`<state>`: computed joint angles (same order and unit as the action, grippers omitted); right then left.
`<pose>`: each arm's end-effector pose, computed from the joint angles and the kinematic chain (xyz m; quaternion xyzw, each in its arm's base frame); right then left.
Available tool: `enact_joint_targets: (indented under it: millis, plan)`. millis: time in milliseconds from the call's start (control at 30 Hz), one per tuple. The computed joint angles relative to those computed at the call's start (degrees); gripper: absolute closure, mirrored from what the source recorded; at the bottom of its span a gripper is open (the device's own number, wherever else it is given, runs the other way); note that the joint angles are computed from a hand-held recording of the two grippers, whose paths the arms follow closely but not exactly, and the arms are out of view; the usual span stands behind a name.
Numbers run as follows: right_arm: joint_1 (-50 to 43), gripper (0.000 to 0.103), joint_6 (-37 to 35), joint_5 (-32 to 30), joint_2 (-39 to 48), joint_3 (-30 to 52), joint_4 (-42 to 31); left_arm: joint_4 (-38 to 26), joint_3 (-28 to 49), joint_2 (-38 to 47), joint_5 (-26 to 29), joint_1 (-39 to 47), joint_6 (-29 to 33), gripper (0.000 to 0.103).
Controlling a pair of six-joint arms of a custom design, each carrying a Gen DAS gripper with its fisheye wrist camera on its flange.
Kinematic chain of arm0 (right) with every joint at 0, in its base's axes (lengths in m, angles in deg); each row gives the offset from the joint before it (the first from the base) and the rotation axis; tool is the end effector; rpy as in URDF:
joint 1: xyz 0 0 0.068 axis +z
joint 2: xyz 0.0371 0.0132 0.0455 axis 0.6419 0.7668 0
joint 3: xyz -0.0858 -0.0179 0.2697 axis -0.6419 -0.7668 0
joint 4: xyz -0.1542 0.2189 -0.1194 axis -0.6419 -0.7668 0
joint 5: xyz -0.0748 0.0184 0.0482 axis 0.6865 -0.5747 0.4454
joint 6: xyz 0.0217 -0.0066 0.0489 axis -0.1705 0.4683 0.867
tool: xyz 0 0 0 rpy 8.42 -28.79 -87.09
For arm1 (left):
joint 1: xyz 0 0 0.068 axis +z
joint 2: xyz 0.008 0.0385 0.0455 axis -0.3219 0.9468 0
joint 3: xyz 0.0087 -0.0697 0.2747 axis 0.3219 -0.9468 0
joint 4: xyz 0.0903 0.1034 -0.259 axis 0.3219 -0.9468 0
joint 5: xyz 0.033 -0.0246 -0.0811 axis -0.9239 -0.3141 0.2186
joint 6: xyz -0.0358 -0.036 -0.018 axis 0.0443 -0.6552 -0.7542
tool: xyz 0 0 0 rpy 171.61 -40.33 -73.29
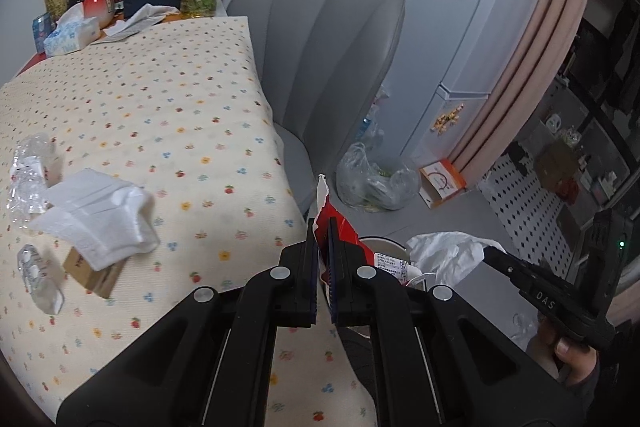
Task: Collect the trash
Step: 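Carry the tissue and red packet in both grippers over the white floor bin, then open both grippers to drop the tissue and red packet into the bin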
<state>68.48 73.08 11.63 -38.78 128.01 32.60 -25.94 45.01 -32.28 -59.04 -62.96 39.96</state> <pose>0.1454 0.0812 0.2705 0.0142 0.9207 0.2145 0.3258 0.1570 -0.1359 0.3132 -0.0255 0.9310 -0.1006 0.3500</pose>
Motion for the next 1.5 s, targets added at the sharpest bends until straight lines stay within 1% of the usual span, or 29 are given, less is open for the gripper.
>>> enact_joint_targets:
  millis: [100, 167, 233, 267, 300, 400, 533, 700, 900, 933, 1000, 1033, 1067, 1100, 1167, 1267, 1333, 1400, 1433, 1500]
  plan:
    - [-3.7, 0.096, -0.6, -1.6, 0.4, -1.3, 1.4, 1.1, 0.5, 2.6, 0.2, -1.1, -0.3, 0.098]
    - [-6.5, 0.095, -1.2, -3.7, 1.1, -2.1, 1.8, 1.6, 1.0, 4.0, 0.4, -1.6, -0.3, 0.098]
    - [-8.7, 0.076, -1.6, -5.3, 1.0, -3.3, 1.9, 2.0, 1.6, 5.5, 0.6, -2.0, -0.1, 0.098]
    - [-9.5, 0.055, -1.4, -5.6, 0.2, -4.0, 2.1, 2.2, 1.9, 6.2, 0.6, -2.2, 0.0, 0.098]
    - [-10.3, 0.050, -1.4, -5.8, -0.7, -4.7, 2.2, 2.4, 2.1, 6.8, 0.7, -2.3, 0.1, 0.098]
    - [-13.0, 0.050, -2.9, -7.7, -2.8, -6.2, 1.6, 3.4, 3.1, 9.4, 1.4, -2.6, 0.6, 0.098]
    - [-19.0, 0.050, -5.9, -11.1, -4.8, -7.5, -0.9, 5.3, 4.6, 13.6, 2.3, -3.9, 1.0, 0.098]
    - [-26.9, 0.045, -10.2, -14.8, -7.2, -7.4, -4.7, 7.9, 7.4, 20.0, 3.8, -5.7, 1.7, 0.098]
    - [-39.3, 0.044, -18.9, -19.9, -8.9, -6.1, -10.9, 10.8, 11.4, 27.8, 6.7, -6.8, 2.8, 0.097]
    - [-41.1, 0.043, -20.1, -20.6, -8.9, -5.8, -11.6, 11.0, 12.1, 29.0, 7.2, -6.9, 2.8, 0.094]
    - [-44.9, 0.043, -22.7, -22.2, -9.0, -5.5, -13.2, 11.6, 12.9, 30.2, 8.9, -6.4, 2.9, 0.073]
    - [-46.6, 0.043, -23.8, -22.8, -9.1, -5.4, -13.9, 12.1, 12.8, 30.1, 8.9, -6.3, 2.8, 0.047]
    - [-47.7, 0.043, -24.6, -23.4, -8.8, -5.3, -14.1, 12.9, 12.2, 29.4, 7.9, -6.4, 2.7, 0.032]
    - [-48.3, 0.043, -25.0, -23.5, -8.8, -5.3, -14.2, 13.3, 11.6, 28.4, 6.8, -6.6, 2.7, 0.029]
    - [-48.3, 0.043, -24.9, -23.3, -8.7, -5.7, -14.0, 12.7, 11.8, 27.9, 6.8, -6.2, 2.9, 0.026]
    - [-44.6, 0.042, -22.0, -21.6, -8.8, -6.3, -12.8, 11.5, 11.0, 26.0, 6.2, -5.4, 2.5, 0.021]
    - [-40.5, 0.039, -19.2, -19.8, -9.2, -6.4, -11.8, 10.7, 10.2, 24.1, 5.8, -4.8, 2.5, 0.018]
    - [-36.9, 0.030, -16.9, -18.0, -9.7, -6.4, -10.8, 9.5, 9.3, 21.5, 4.4, -4.6, 2.6, 0.014]
    - [-34.9, 0.028, -15.6, -16.8, -10.0, -6.3, -10.3, 8.7, 8.7, 19.7, 3.2, -4.6, 2.4, 0.012]
    - [-31.4, 0.022, -13.1, -14.5, -10.6, -6.3, -9.4, 7.6, 7.6, 16.9, 1.9, -4.5, 1.8, 0.010]
